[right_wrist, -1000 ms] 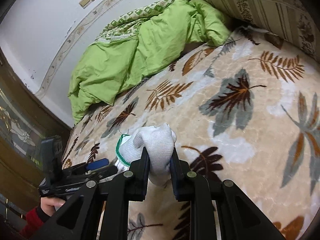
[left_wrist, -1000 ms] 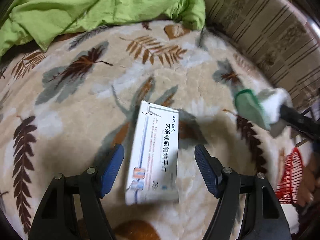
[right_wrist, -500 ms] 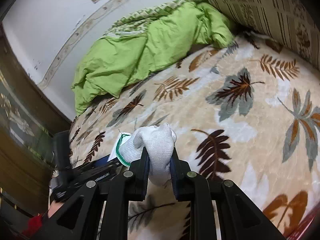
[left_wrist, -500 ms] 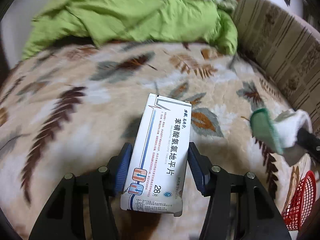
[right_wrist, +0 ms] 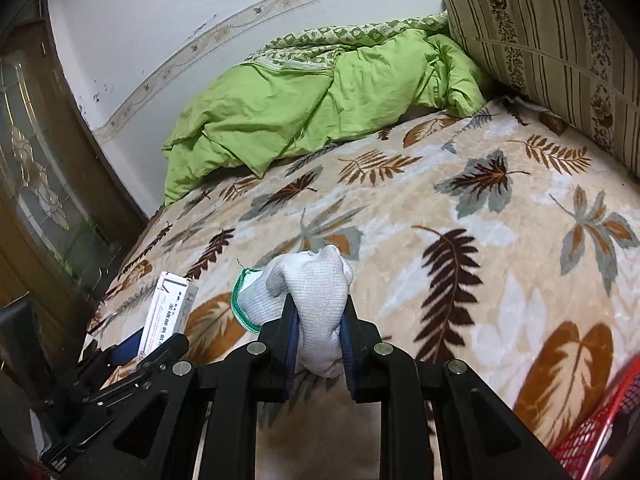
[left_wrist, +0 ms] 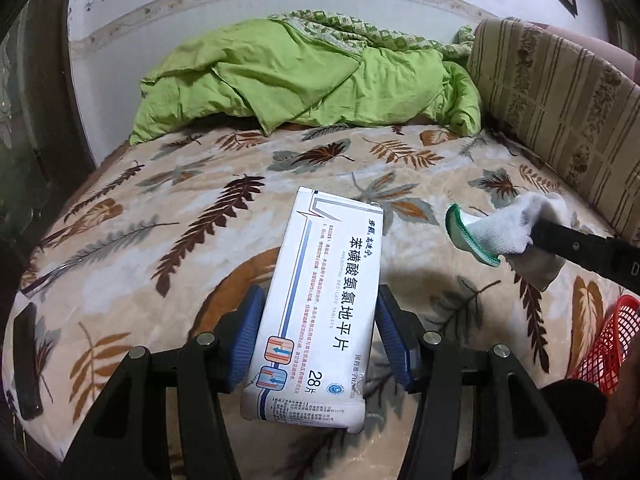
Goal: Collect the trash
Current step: 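Grasp the white medicine box with left tool while right tool grasps white glove, then lift the white box and glove and carry both toward the red basket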
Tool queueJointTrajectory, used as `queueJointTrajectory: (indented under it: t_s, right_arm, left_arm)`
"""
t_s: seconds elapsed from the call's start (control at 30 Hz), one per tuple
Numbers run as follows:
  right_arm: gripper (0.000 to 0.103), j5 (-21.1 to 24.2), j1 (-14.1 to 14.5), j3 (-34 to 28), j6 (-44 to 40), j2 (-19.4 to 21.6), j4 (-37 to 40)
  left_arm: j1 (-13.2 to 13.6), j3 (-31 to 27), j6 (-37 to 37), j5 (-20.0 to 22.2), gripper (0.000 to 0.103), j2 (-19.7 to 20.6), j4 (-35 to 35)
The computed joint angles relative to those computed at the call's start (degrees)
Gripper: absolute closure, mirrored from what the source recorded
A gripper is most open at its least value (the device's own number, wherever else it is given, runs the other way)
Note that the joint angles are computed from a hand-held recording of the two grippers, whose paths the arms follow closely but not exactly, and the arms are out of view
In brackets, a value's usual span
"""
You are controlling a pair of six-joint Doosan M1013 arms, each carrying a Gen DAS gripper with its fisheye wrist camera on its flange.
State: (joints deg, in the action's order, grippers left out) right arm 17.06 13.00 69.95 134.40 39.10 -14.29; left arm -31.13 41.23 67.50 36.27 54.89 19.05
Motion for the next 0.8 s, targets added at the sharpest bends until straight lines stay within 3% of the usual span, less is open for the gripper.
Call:
queueJointTrajectory:
  t_s: [0.43,0.8]
  right_arm:
    - [0.083,0.53,0.55,0.47,2.17,-0.31,-3.48]
    - [0.083,0.44,0.56,0.99,0.53,-0.59,-1.52]
  left_arm:
    - [-0.82,2.88,-0.28,-1.17,0.048,-1.46,2.85]
    - [-0.82,2.9,-0.02,-1.03,0.048,-1.46,2.53]
